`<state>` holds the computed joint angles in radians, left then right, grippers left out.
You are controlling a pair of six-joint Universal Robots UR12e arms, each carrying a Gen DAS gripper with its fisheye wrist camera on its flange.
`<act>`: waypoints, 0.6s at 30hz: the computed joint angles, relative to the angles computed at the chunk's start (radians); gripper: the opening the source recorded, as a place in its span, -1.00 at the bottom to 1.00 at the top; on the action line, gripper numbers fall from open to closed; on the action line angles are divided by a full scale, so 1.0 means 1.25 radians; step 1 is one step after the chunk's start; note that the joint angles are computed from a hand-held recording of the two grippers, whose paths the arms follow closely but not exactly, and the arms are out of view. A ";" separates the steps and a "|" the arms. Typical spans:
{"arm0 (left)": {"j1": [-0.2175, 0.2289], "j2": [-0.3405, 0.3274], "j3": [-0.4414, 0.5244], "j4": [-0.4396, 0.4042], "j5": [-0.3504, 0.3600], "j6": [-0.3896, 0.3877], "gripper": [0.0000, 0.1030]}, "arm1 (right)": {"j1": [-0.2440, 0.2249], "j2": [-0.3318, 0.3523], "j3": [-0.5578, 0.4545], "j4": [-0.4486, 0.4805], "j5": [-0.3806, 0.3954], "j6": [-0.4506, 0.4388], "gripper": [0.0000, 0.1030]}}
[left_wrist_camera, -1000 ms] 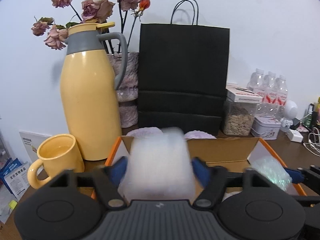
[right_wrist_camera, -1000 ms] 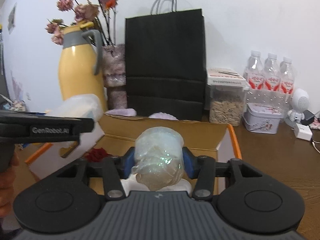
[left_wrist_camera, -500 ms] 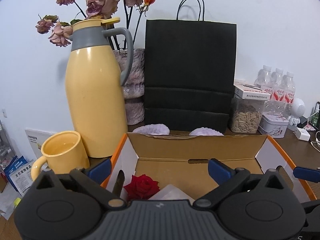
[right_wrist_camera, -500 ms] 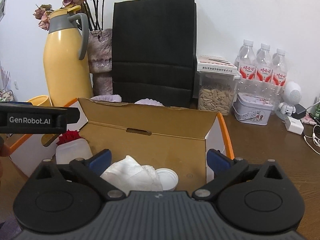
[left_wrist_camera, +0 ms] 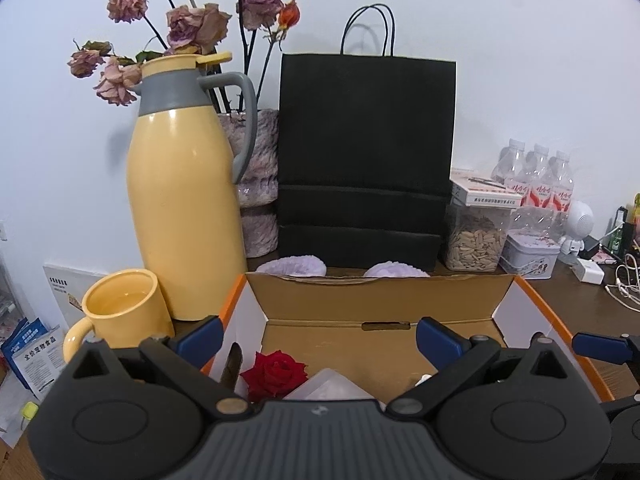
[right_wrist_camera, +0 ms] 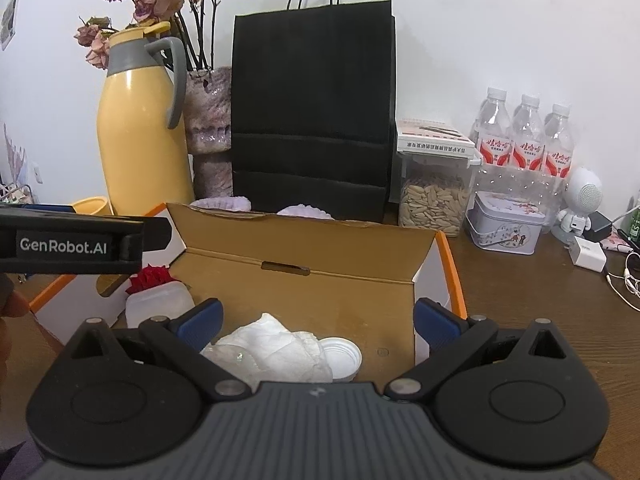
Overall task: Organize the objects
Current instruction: 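Lower the plastic box and bag into the cardboard box and open both grippers, then grasp the purple cloth with the left gripper while the right grasps the plush toy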
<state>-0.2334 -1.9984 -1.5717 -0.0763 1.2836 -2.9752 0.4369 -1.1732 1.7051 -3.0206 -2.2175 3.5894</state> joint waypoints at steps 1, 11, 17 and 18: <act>0.002 0.004 -0.004 0.002 -0.003 -0.003 1.00 | 0.002 -0.001 0.001 -0.005 0.000 -0.004 1.00; 0.021 0.050 -0.059 0.028 -0.031 -0.024 1.00 | 0.032 -0.020 0.020 -0.031 -0.025 -0.006 1.00; 0.039 0.087 -0.105 0.012 -0.063 -0.022 1.00 | 0.060 -0.032 0.029 -0.033 -0.046 0.006 1.00; 0.041 0.093 -0.112 0.011 -0.064 -0.019 1.00 | 0.065 -0.033 0.031 -0.032 -0.048 0.011 1.00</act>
